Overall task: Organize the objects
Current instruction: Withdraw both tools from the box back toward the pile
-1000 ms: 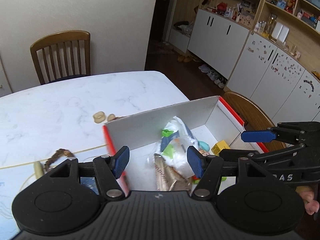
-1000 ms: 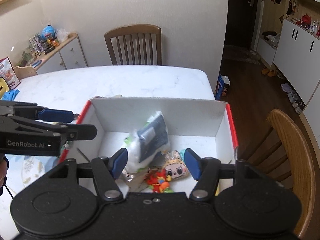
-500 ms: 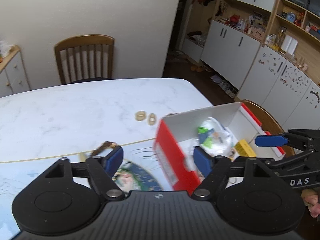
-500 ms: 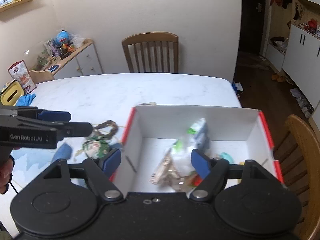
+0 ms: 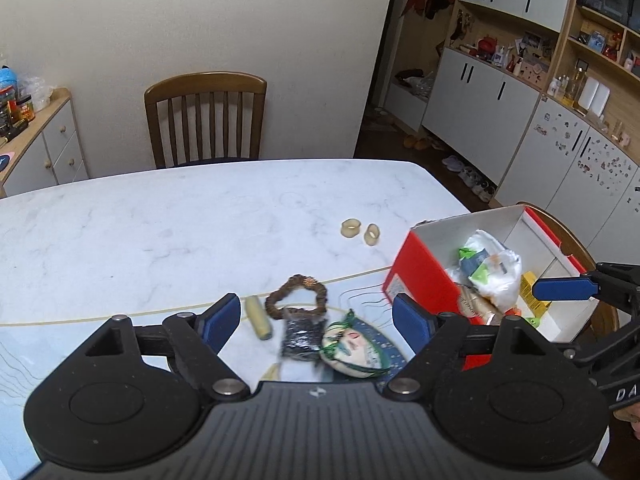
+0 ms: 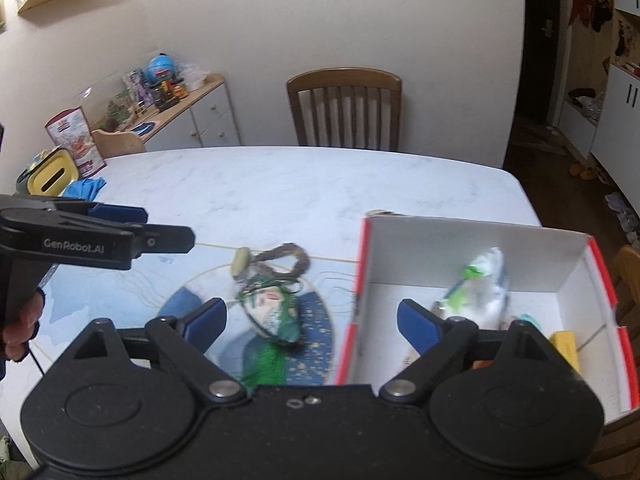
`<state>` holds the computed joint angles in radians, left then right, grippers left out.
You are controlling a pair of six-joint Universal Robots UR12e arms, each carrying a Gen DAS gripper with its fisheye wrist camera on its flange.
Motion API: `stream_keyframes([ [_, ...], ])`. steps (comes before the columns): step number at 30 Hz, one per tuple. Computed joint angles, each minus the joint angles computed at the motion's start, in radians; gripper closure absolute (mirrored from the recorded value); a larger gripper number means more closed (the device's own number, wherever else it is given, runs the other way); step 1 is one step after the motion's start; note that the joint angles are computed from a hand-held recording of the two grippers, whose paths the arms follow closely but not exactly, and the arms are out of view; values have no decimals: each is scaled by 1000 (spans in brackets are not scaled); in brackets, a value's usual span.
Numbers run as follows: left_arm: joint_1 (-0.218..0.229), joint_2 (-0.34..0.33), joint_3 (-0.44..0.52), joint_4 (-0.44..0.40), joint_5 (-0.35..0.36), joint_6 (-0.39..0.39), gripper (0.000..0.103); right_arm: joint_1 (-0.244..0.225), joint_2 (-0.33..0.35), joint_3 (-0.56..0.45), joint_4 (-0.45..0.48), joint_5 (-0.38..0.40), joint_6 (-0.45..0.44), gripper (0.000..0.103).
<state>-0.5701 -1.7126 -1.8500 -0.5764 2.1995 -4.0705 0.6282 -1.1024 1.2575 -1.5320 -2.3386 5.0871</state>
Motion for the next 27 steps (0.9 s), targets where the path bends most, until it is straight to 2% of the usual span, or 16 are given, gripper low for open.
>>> stream_keyframes([
  [4,18,23,-42,34,-29,5,11,-11,29,-34,7,7,-48,11],
  [12,67,51,-108,59,-88,17,10,-40,71,-67,15,45,-109,11],
  [17,105,57,-136,56,-104,-1,10,-59,82,-69,10,65,-133,12],
  [22,138,49,-156,77,-133,-8,10,-80,84,-56,-11,89,-172,14],
  [27,161,24,-160,103,-179,22,10,-99,86,-39,-37,121,-226,17],
])
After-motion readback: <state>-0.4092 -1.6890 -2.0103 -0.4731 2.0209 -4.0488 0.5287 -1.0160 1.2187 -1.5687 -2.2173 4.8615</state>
